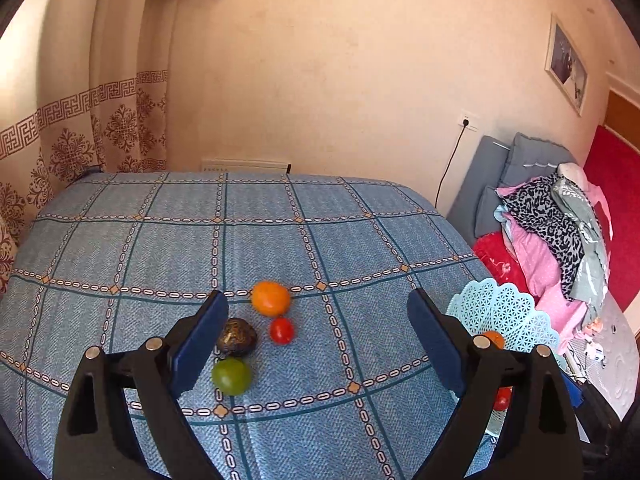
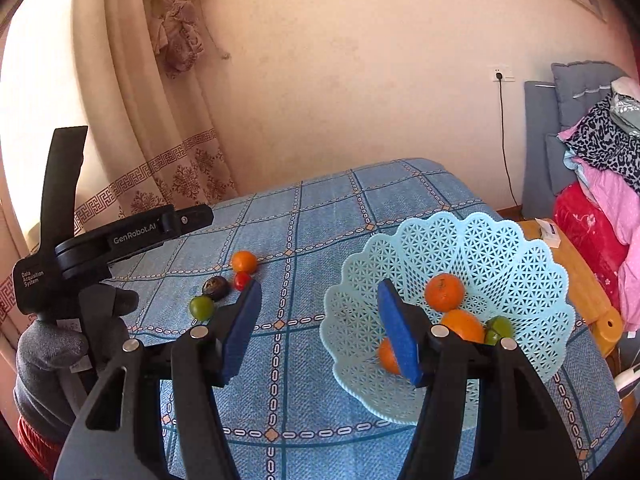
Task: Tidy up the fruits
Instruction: 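Move both tools back over the remaining fruit on the bed, then grasp the green tomato with the left tool while the right tool grasps the brown fruit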
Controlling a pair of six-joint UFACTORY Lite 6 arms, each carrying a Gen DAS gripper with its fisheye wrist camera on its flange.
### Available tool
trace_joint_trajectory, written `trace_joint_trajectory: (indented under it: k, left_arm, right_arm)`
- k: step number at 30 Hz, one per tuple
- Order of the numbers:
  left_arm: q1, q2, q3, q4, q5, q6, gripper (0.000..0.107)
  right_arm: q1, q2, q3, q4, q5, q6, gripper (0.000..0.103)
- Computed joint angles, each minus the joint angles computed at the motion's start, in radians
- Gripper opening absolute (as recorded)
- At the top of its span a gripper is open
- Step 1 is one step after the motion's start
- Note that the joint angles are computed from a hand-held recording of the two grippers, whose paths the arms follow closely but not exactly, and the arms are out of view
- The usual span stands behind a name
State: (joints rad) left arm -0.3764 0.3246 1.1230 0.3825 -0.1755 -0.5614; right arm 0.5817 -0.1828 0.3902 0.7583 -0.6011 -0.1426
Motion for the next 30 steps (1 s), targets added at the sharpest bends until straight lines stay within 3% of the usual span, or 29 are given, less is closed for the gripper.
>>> trace_joint_trajectory:
  k: [7,11,13,19,30]
  left_arm:
    - [0.096,0.047,-0.018,0.11,-0.014,-0.109,0.09]
    - [0.092,0.109,-0.008,-0.048,-0.022,0.071,0.09]
    - [0.092,0.147,0.006,-0.053,-0.026,0.093,0.082]
    - [0.106,0.256,0.064,0.151,-0.023,-0.097,0.062]
    - [0.122,0.357,0.132,0.22,-0.003,-0.164,0.058]
  right_arm:
    - [0.062,0.142,0.109,-0.016,-0.006,0.015,0.062]
    - [0.084,0.204,0.158,-0.01,0.0,0.013,0.062]
    - [0.093,0.228,0.179,-0.003,0.003,0.004,0.062]
    - [0.115,0.294,0.23,0.02,0.013,-0.02,0.062]
    - [0.104,0.369,0.297,-0.001,0.045,-0.019,0.062]
